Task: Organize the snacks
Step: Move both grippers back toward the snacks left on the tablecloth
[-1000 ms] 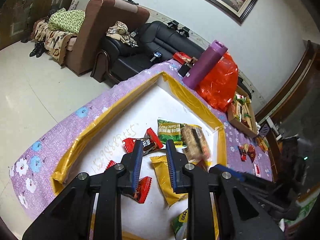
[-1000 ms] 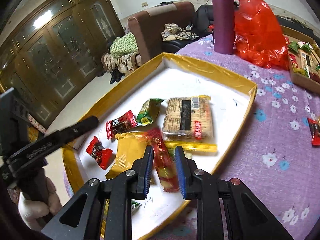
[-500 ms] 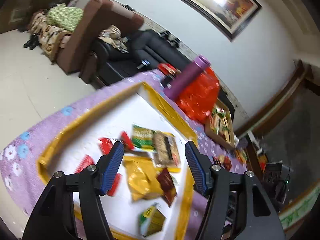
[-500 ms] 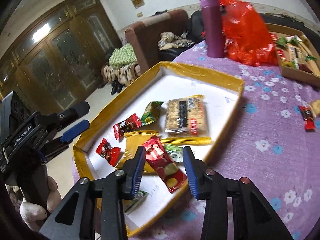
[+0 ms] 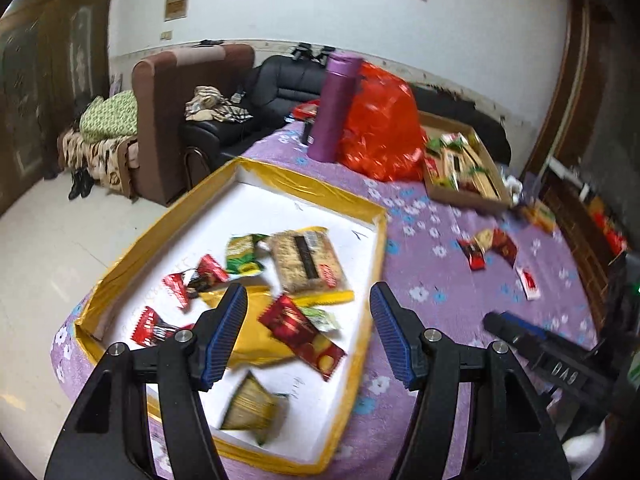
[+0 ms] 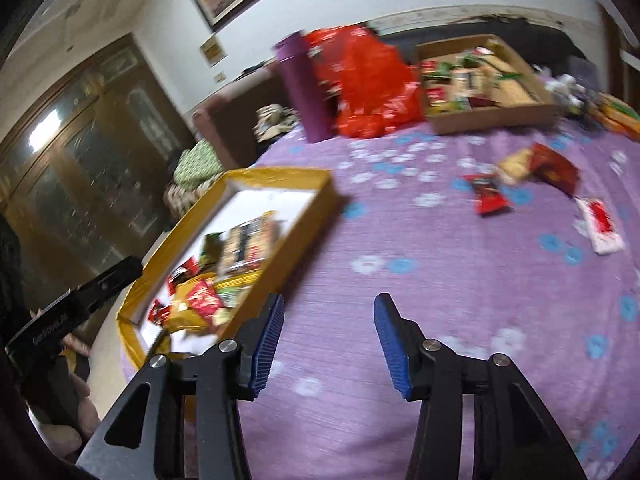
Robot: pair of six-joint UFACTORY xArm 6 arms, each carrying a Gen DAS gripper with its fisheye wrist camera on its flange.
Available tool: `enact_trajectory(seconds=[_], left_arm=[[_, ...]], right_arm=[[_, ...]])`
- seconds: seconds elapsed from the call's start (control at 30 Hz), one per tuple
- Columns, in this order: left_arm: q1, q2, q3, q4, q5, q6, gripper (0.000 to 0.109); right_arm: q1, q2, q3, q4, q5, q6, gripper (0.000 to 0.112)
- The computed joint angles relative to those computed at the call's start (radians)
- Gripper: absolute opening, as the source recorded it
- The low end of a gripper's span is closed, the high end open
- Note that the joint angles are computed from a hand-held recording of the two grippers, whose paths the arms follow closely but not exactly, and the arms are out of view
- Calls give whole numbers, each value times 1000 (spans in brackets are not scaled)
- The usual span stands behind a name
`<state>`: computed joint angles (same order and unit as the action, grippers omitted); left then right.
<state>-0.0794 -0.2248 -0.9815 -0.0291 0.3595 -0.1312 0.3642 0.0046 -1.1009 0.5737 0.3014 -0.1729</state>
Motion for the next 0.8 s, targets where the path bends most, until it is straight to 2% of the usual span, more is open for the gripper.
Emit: enact_trajectory(seconds=[0.13, 0.47, 0.8], left_arm=[[-47, 4, -17, 114, 37, -78, 63], [-134, 26, -64, 364, 103, -244, 63], [-169, 58, -102, 430, 136, -276, 63]], right_arm=[[-60, -55, 62, 45, -17, -34, 52], [-138, -122, 137, 154, -31, -133, 55], [-189, -144, 154, 179, -35, -156, 55]])
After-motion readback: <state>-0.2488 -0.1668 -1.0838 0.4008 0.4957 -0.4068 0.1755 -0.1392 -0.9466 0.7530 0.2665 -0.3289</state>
